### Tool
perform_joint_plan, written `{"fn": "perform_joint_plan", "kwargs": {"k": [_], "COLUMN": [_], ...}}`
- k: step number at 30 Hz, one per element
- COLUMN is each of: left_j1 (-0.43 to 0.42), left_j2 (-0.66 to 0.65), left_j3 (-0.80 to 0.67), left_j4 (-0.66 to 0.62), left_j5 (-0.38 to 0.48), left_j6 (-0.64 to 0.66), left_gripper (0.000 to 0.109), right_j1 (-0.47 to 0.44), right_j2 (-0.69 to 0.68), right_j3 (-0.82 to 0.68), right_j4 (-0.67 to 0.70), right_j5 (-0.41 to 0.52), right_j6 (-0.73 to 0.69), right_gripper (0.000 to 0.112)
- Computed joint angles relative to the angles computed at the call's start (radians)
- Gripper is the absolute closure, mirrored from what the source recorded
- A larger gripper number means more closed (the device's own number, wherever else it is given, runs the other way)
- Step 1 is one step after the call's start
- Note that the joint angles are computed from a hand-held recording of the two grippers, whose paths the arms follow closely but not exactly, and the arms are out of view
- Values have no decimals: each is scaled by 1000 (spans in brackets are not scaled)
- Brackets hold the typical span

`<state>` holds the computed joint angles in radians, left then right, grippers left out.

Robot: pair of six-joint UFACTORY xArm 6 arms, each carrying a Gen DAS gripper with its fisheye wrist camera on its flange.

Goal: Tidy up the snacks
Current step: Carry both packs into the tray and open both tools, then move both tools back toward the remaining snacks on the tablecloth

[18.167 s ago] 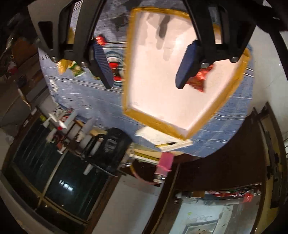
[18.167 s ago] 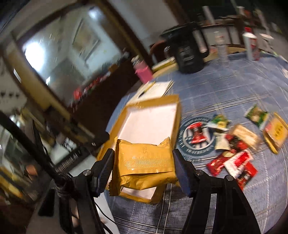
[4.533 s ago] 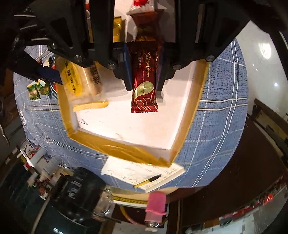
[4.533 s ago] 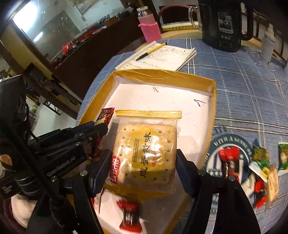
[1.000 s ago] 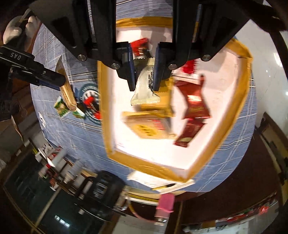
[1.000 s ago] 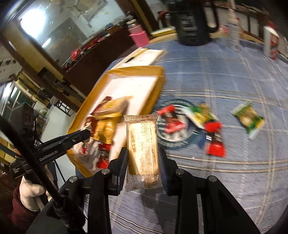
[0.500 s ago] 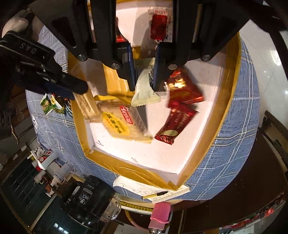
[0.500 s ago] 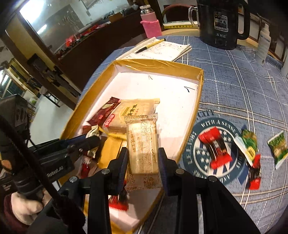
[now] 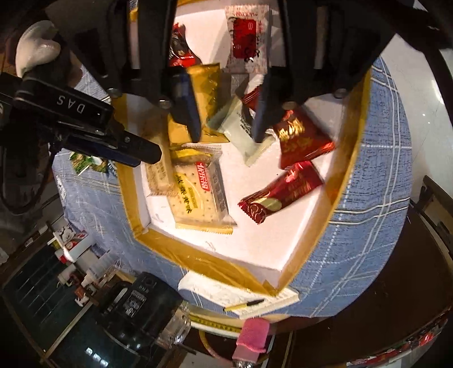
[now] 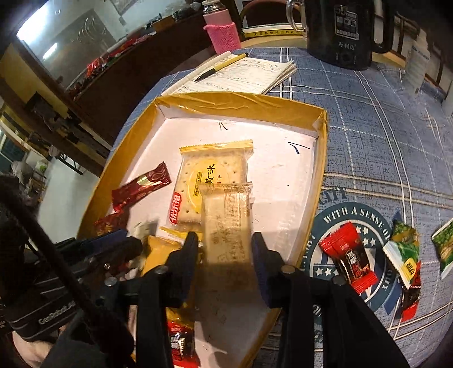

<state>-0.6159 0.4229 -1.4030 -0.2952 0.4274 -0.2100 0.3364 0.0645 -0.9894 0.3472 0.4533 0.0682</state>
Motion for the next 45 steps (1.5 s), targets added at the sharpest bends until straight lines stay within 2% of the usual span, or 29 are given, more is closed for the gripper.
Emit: {"fn": "perform_joint_plan", "kwargs": {"k": [5,9,12,13,17,26,32,45], "left_j1": [-15,-37,-60,-68,-110,-209,-263,-341], "left_j2": [-75,-129,-159,-165,-181,-152,-115,-8], "left_j3": [88,148,179,182,187,111,41,-110], "left_j4": [7,-37,-30,0,144,305,406,498], "left_j5": [-77,-115,-130,-129,-121,-73,-37,29], "left_j6": [-55,-85,-125,-154,-274,-441,-559,-705], "left_gripper": [48,48,48,48,48,47,47,47], "right_j1": [3,-1,-10,-18,-51,-152,-229,-382], "right_j2": [-80,-166,-230,-260,-347,-538,-649,-732], "right_j3": [67,143,202,229,303,454,529,593], "right_j4": [38,44,-50,-135,-301,-480,-509,-329], "right_j5": [-35,-56,-68,-70,-68,-32,-4,22], "right_j6": [-23,-27,33,90,208,271,194,-106], "right_gripper": [62,62,62,62,62,62,62,61]}}
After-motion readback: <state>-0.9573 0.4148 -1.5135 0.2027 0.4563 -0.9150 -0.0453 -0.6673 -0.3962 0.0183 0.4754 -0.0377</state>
